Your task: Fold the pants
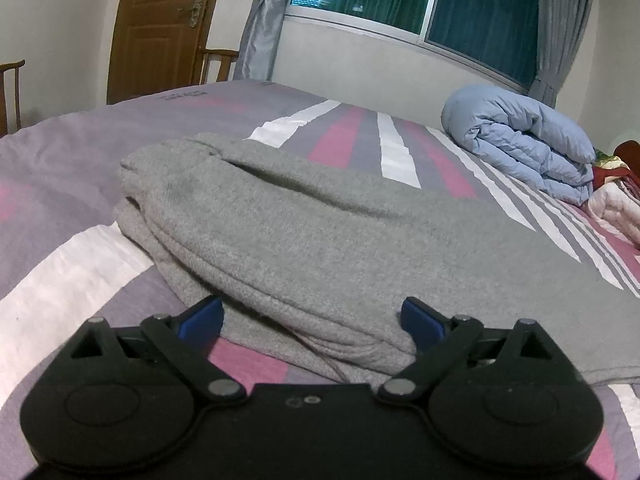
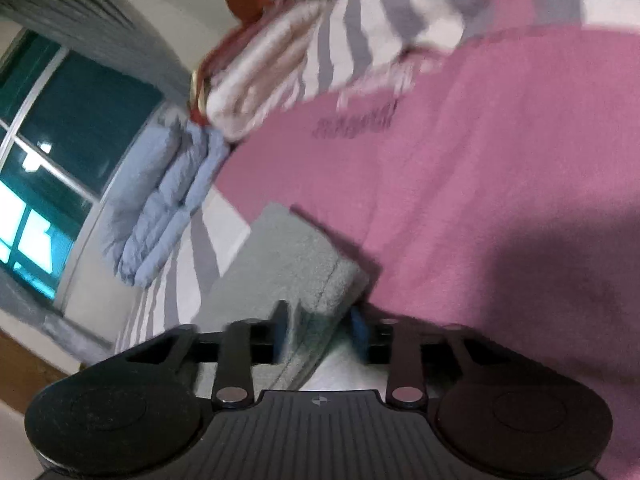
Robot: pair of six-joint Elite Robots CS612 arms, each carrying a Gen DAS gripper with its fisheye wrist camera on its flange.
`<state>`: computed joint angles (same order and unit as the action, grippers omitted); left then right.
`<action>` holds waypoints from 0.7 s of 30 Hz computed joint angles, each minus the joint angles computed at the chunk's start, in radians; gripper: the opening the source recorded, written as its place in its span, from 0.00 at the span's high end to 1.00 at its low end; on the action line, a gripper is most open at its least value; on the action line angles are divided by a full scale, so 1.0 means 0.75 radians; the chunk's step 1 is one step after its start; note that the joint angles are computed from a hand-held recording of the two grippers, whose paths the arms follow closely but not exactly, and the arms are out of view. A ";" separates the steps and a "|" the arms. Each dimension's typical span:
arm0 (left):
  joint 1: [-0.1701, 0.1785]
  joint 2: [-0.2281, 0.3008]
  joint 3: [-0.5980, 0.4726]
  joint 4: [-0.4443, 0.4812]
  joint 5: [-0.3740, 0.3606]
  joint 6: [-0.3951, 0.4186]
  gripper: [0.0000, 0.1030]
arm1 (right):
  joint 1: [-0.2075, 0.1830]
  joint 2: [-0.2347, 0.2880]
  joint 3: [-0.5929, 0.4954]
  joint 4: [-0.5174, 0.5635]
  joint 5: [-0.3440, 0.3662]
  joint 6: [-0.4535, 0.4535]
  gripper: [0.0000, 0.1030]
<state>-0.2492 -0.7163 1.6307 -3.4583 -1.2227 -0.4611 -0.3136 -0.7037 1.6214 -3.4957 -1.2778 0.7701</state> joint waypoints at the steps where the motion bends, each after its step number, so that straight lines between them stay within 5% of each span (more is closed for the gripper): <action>1: -0.001 -0.004 0.004 -0.003 0.007 -0.009 0.12 | 0.016 -0.029 0.043 -0.035 -0.097 -0.016 0.37; 3: -0.009 -0.016 0.015 -0.059 0.036 0.031 0.16 | 0.035 -0.046 0.082 -0.149 -0.123 -0.054 0.35; 6: -0.015 -0.011 -0.015 -0.181 0.085 0.147 0.15 | 0.069 -0.062 0.056 -0.124 0.063 -0.336 0.36; 7: -0.009 -0.014 -0.043 -0.146 0.079 0.177 0.15 | 0.091 -0.057 0.021 -0.088 0.134 -0.446 0.38; 9: 0.009 -0.012 -0.114 -0.043 0.063 0.226 0.15 | 0.148 -0.041 -0.070 0.036 0.232 -0.621 0.68; 15: 0.055 0.041 -0.305 0.238 0.050 0.334 0.17 | 0.357 0.107 -0.465 0.394 0.399 -0.839 0.69; 21: 0.106 0.108 -0.416 0.424 -0.023 0.296 0.18 | 0.516 0.270 -0.835 0.792 0.350 -1.052 0.69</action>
<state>-0.1695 -0.6349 1.3187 -3.1403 -1.2399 -0.2389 0.0735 -0.5012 0.9955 -2.9014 -1.0151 -0.0190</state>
